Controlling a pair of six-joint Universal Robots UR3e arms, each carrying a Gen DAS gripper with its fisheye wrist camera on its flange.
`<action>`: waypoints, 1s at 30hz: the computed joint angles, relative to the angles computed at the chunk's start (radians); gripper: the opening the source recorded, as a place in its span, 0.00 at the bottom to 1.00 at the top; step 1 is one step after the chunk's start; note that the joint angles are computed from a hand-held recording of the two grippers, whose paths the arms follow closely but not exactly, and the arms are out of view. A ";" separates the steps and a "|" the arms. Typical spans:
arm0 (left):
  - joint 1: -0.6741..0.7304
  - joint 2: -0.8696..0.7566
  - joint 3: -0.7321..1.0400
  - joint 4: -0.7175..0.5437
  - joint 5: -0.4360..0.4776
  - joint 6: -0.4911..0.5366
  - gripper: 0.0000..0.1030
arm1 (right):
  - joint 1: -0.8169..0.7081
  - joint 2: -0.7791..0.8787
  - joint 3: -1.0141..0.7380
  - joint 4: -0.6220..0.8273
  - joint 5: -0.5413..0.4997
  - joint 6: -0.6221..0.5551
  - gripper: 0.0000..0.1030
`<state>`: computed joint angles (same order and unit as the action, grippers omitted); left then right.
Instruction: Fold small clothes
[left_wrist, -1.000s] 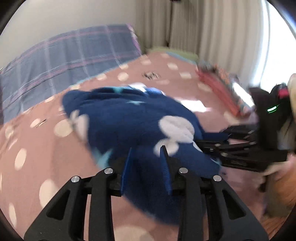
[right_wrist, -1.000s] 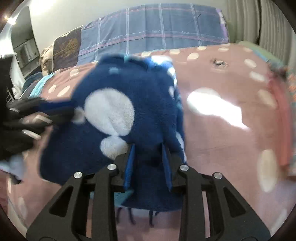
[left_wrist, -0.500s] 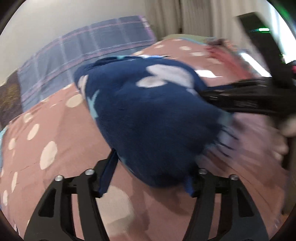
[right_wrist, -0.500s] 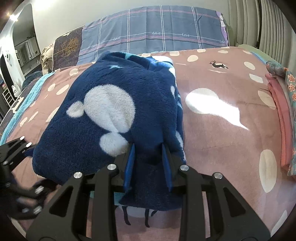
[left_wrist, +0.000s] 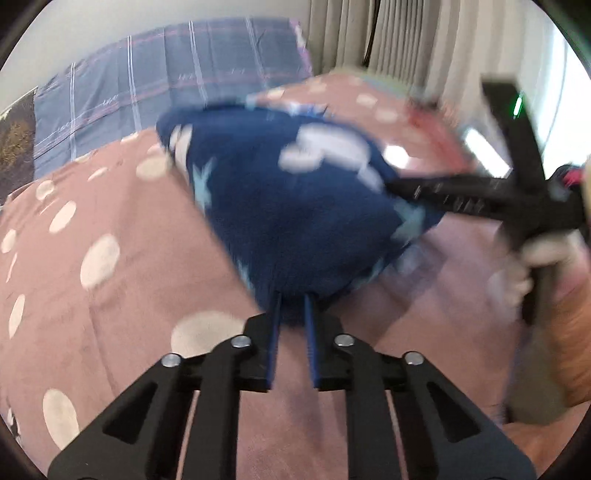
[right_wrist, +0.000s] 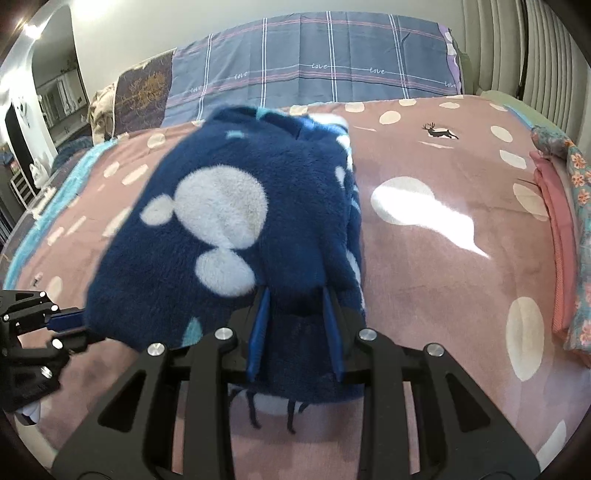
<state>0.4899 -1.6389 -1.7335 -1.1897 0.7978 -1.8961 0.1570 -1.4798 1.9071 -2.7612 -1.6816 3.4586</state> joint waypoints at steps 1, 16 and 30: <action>0.010 -0.008 0.052 -0.067 -0.046 0.020 0.11 | -0.001 -0.013 -0.008 0.005 0.004 0.003 0.27; -0.267 -0.452 0.397 0.268 0.026 -0.265 0.12 | 0.016 0.218 -0.199 -0.016 -0.069 -0.045 0.28; -0.277 -0.462 0.508 0.143 0.015 -0.268 0.15 | -0.308 -0.373 0.342 -0.109 0.266 0.087 0.60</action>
